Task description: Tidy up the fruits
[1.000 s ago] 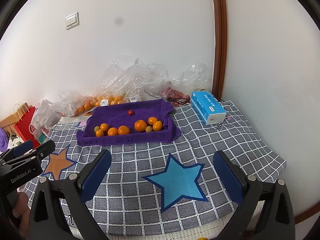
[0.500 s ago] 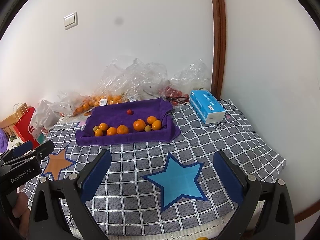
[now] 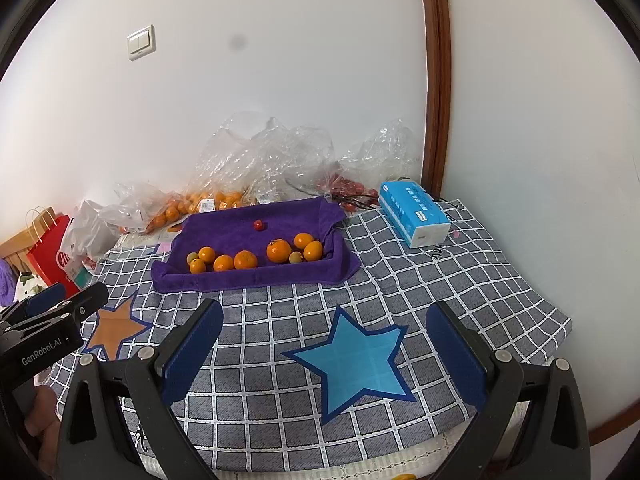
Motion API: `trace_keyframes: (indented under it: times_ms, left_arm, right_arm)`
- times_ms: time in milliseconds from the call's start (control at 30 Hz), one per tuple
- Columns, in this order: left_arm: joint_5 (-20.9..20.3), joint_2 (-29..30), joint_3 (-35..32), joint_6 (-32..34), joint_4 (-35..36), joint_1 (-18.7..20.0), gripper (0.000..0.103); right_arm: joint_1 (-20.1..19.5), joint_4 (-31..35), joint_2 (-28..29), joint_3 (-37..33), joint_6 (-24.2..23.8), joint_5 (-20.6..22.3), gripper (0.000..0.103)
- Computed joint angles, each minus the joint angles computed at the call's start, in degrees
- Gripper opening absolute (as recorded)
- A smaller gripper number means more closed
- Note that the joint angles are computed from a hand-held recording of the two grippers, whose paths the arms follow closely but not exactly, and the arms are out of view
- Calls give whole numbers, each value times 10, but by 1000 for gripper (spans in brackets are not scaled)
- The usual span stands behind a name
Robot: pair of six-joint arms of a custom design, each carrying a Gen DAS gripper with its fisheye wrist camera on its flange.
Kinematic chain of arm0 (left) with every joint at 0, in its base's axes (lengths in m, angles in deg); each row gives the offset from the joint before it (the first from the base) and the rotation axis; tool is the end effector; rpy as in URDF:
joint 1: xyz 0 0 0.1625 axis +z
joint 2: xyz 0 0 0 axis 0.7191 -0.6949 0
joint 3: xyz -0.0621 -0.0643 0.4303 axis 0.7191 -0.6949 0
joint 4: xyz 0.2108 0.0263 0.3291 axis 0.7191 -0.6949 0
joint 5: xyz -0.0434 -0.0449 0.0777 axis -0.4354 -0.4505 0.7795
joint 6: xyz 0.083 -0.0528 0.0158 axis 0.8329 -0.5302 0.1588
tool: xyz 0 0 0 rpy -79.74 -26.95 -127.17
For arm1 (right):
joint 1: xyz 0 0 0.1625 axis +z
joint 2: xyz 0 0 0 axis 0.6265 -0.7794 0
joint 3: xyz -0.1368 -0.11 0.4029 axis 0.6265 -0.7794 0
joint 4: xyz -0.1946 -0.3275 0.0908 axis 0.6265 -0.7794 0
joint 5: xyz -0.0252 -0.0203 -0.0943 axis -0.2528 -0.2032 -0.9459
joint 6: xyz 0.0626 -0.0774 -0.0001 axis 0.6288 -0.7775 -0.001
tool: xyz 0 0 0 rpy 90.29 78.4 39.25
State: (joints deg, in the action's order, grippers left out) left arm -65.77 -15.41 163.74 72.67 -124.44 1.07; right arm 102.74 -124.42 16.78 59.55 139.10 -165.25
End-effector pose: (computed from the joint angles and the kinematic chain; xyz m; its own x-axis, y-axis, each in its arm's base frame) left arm -0.1356 -0.4332 0.3847 -0.6806 0.4011 -0.6131 0.6999 0.6032 -0.3824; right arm 0.4450 -0.3063 0.1103 -0.6839 0.4856 0.5445 -0.2669 0.5281 -0.8061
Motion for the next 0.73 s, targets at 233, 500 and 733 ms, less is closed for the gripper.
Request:
trace_keyframes:
  times_ms: [233, 500, 733]
  left_arm:
    - [-1, 0, -1, 1, 2, 2, 84]
    - [0, 0, -1, 2, 2, 3, 84]
    - [1, -3, 4, 7, -8, 4, 84]
  right_arm:
    - [0, 0, -1, 1, 0, 0, 100]
    - [0, 10, 3, -4, 11, -1, 100]
    - [1, 6, 3, -4, 8, -3, 100]
